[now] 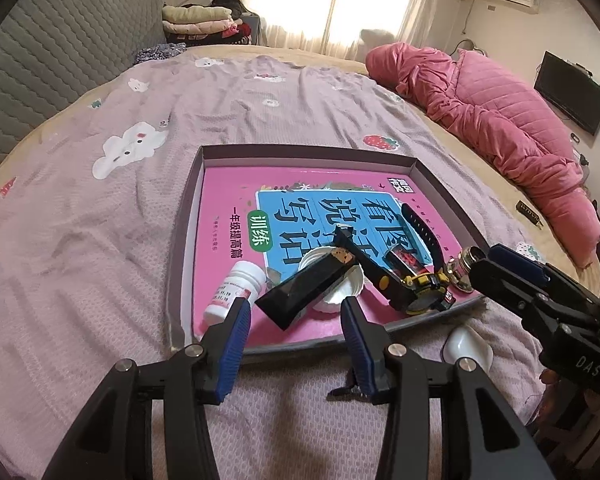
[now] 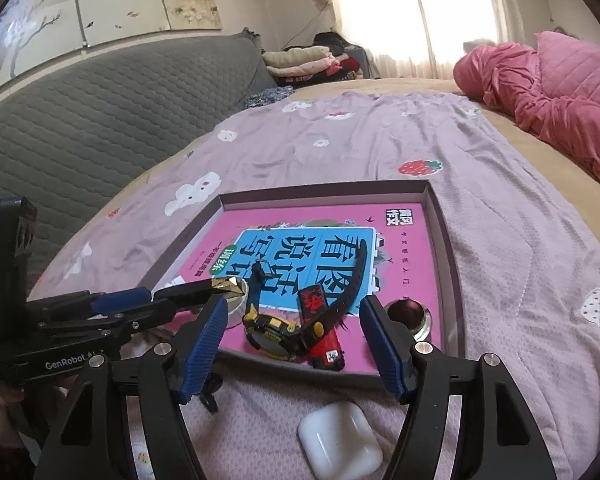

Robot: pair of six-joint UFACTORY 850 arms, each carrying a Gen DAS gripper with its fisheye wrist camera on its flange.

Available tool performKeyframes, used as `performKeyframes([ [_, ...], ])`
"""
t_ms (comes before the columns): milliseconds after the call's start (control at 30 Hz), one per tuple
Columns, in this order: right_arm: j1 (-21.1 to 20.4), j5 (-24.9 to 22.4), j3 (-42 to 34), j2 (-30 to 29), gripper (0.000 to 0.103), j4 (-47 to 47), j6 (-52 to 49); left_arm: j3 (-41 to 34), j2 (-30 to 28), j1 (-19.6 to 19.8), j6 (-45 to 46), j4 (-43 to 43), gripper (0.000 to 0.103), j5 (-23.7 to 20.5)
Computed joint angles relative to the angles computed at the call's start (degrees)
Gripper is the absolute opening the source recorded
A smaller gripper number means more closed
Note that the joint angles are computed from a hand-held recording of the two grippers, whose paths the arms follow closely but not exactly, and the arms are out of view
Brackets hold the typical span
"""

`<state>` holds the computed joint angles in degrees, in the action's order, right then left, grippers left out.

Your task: Organize rigid objects

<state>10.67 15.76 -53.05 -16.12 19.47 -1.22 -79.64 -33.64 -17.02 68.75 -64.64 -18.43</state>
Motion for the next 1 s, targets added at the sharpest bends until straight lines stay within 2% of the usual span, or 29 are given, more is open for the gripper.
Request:
performKeyframes([
  [400,0.59,-0.78,3.73,3.63,0.07,7.3,-7.12,3.59,2.94,0.03,3.25,-2.5,0.047,-0.48],
  [667,0.86,-2.67,5.33,4.61,0.071,12.18,-12.7,5.41,3.82,-0.72,2.28,-0.58,0.047,-2.92],
  [767,1.2,-3.12,5.38,4.52,0.071,20.97,-21.31,5.49,3.64,-0.82,1.27,0.69,0.047,-3.67],
  [867,1.0,-4.0,5.53,4.39,0.071,21.94,-21.44,5.38,3.31,-0.87,-0.14,2.29,0.047,-4.22],
  [1000,1.2,-4.84,5.22,3.94,0.071,28.48,-28.34,5.32,2.82,-0.99,-1.79,4.09,0.047,-4.88],
])
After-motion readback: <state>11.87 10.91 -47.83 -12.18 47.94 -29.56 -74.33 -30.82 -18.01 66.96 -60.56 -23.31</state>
